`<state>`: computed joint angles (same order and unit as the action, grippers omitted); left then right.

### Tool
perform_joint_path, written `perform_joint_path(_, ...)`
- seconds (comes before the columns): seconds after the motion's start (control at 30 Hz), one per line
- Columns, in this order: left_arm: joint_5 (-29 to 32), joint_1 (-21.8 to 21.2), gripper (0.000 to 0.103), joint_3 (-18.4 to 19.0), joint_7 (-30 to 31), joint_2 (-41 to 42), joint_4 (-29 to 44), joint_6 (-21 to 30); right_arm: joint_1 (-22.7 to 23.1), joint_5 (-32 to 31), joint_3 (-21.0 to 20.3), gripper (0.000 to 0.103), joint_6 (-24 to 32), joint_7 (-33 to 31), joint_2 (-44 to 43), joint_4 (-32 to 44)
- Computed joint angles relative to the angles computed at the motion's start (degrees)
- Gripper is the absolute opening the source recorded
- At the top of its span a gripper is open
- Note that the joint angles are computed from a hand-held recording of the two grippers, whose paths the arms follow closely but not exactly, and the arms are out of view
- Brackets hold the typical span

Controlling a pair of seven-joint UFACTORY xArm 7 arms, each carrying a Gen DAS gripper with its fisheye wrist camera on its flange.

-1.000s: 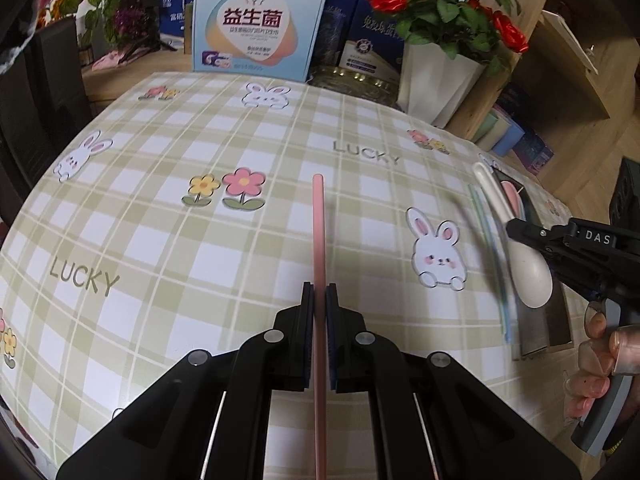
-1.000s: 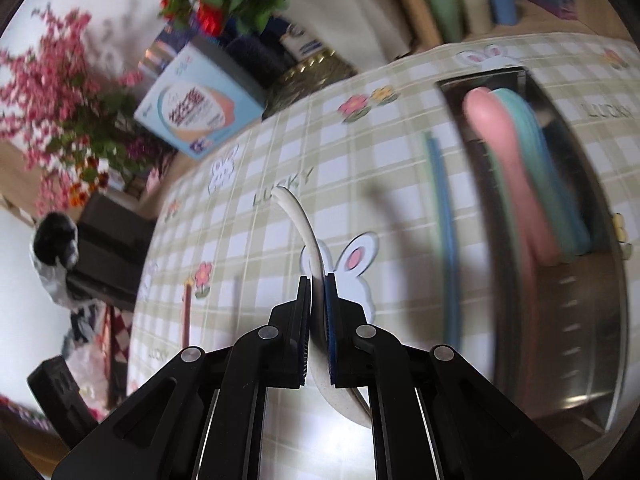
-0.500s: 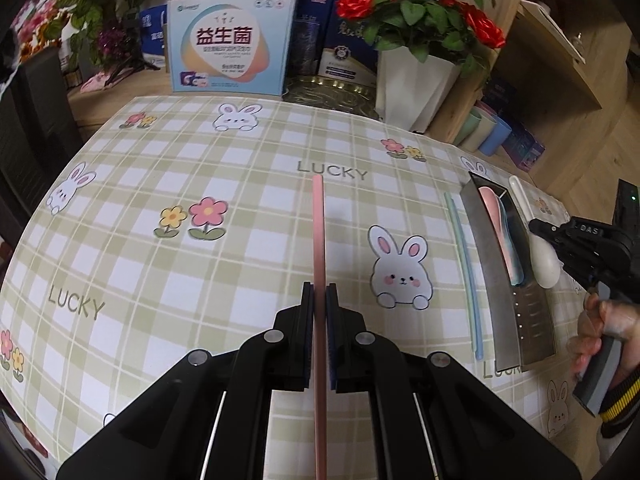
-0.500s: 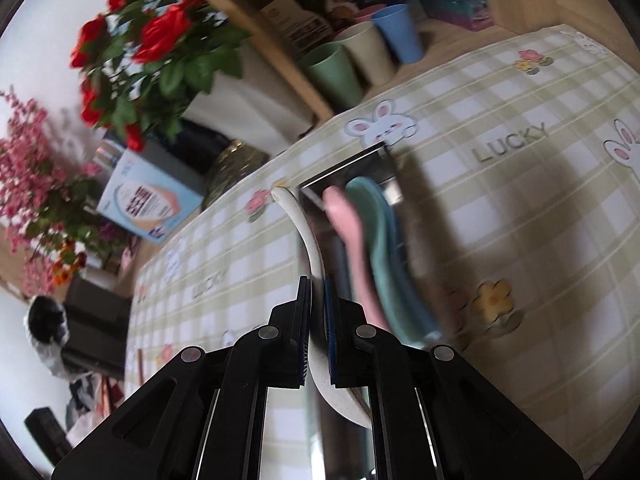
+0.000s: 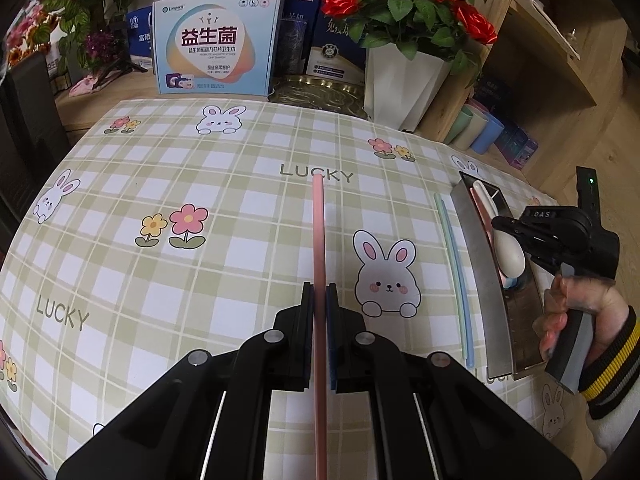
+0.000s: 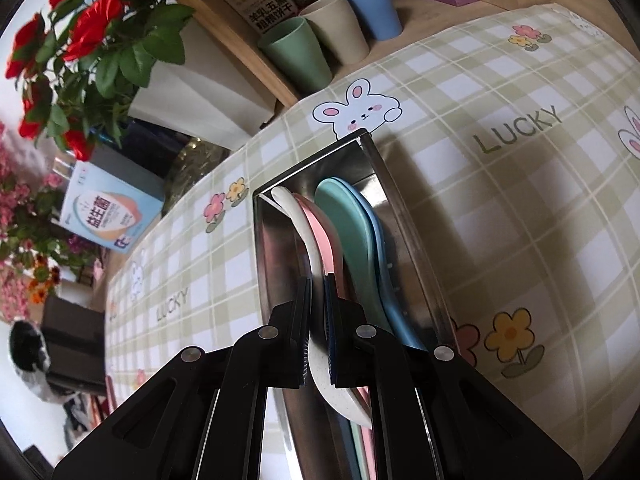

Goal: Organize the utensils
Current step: 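Carry the cream spoon into the steel holder and open the right gripper, then lower the pink chopstick into the steel holder and open the left gripper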

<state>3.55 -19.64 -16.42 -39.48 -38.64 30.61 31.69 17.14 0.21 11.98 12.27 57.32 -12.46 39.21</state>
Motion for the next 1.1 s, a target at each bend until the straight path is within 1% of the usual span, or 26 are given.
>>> perform_joint_path(0.17,-0.58,-0.46,0.006,0.61,0.30,-0.01,-0.59,-0.31,-0.55,-1.02,0.21,0.007,0.92,1.37,1.11,0.79)
perform_joint_path(0.23,-0.87,-0.70,0.006,0.87,0.68,0.39,-0.41,-0.06,0.63,0.72,-0.76,0.007,0.94,-0.48,1.37,1.02)
perform_joint_path(0.27,-1.01,-0.80,0.006,0.91,0.81,0.64,-0.25,0.24,0.52,0.51,-0.64,0.008,1.41,-0.51,1.32,1.24)
perform_joint_path(0.33,-1.38,-1.12,0.006,1.00,1.01,0.80,-0.11,0.51,-0.72,-1.89,0.47,0.009,2.78,1.41,0.76,1.53)
perform_joint_path(0.43,-1.59,-1.35,0.006,0.74,0.98,0.88,0.30,0.66,0.48,-0.12,-0.48,0.009,2.71,-0.19,-0.45,0.93)
perform_joint_path(0.57,-2.04,-1.83,0.006,0.55,0.89,1.13,1.22,0.98,0.31,-1.19,0.19,0.009,3.47,-0.99,-4.18,-0.79)
perform_joint_path(0.8,-2.13,-3.12,0.006,-0.98,0.82,3.78,5.24,1.96,1.45,-1.91,0.60,0.009,5.35,-6.16,-14.48,-7.51)
perform_joint_path(0.83,-2.10,-3.32,0.006,-1.18,0.76,4.21,5.71,1.95,1.68,-1.95,0.54,0.011,5.95,-7.17,-16.17,-8.55)
perform_joint_path(0.9,-2.30,-3.97,0.006,-1.67,0.54,5.76,7.28,2.03,1.97,-1.95,0.56,0.025,7.10,-8.83,-19.55,-10.55)
perform_joint_path(0.93,-2.47,-4.35,0.006,-1.89,0.40,6.71,8.16,2.05,1.59,-2.21,1.04,0.043,7.59,-9.07,-21.14,-11.39)
perform_joint_path(0.97,-2.53,-4.64,0.006,-2.09,0.24,7.48,8.87,2.08,1.10,-2.57,1.58,0.050,7.84,-9.19,-22.51,-12.03)
perform_joint_path(1.03,-2.71,-5.34,0.006,-2.35,0.09,9.19,10.31,1.96,1.71,-2.42,1.05,0.050,8.28,-10.84,-25.15,-13.66)
perform_joint_path(1.1,-2.82,-6.19,0.006,-2.92,-0.08,11.71,12.48,2.01,2.39,-1.44,-0.01,0.053,8.84,-12.28,-27.30,-15.15)
